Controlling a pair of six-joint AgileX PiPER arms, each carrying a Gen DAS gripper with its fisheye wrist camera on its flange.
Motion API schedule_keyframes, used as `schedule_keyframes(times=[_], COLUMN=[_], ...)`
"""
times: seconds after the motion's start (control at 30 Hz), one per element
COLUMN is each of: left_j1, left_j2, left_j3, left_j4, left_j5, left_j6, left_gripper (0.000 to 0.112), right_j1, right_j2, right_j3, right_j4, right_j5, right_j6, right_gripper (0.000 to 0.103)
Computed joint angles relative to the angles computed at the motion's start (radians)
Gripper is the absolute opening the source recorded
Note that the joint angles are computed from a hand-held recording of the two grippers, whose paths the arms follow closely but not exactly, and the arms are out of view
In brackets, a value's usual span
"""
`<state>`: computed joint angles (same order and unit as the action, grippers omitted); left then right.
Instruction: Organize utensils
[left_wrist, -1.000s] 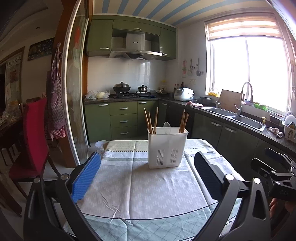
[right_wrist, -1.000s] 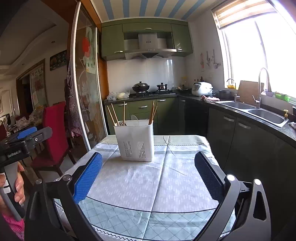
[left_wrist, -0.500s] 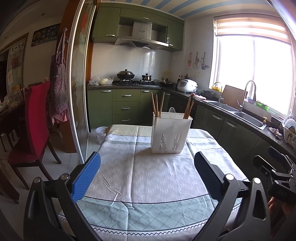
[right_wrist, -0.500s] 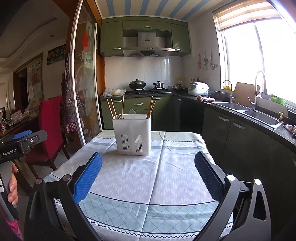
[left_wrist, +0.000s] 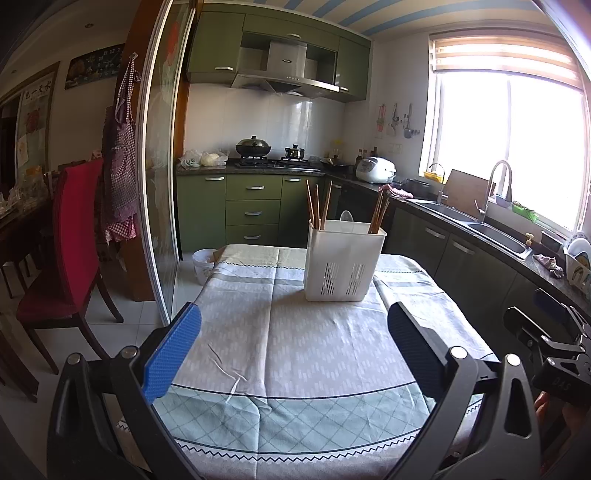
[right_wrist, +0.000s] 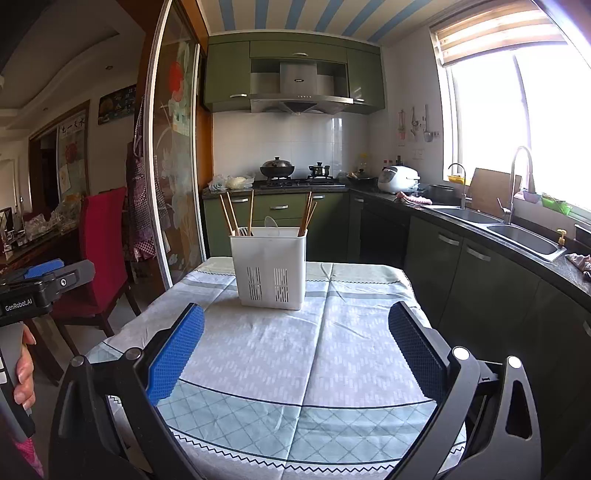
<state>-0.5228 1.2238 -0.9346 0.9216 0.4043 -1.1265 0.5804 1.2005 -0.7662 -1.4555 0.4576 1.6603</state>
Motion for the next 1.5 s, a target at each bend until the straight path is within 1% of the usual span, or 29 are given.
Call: schedule_keyframes(times=[0.7,1.5], left_j1=[0.001,0.006], left_j2=[0.008,0.007], left_j3=[-0.011,-0.015], left_j4=[-0.025,-0.043], left_j5=[0.002,0.0], left_j6=[0.027,0.051], left_gripper=[0.096,0.096], right_j1=[-0.02,-0.016], right_j2=[0.001,-0.007], right_j3=[0.0,0.004], right_j4=[0.013,0.018], right_j5=[-0.032,-0.035], right_j6=[-0.011,-0.012], right_gripper=[0.098,0.098])
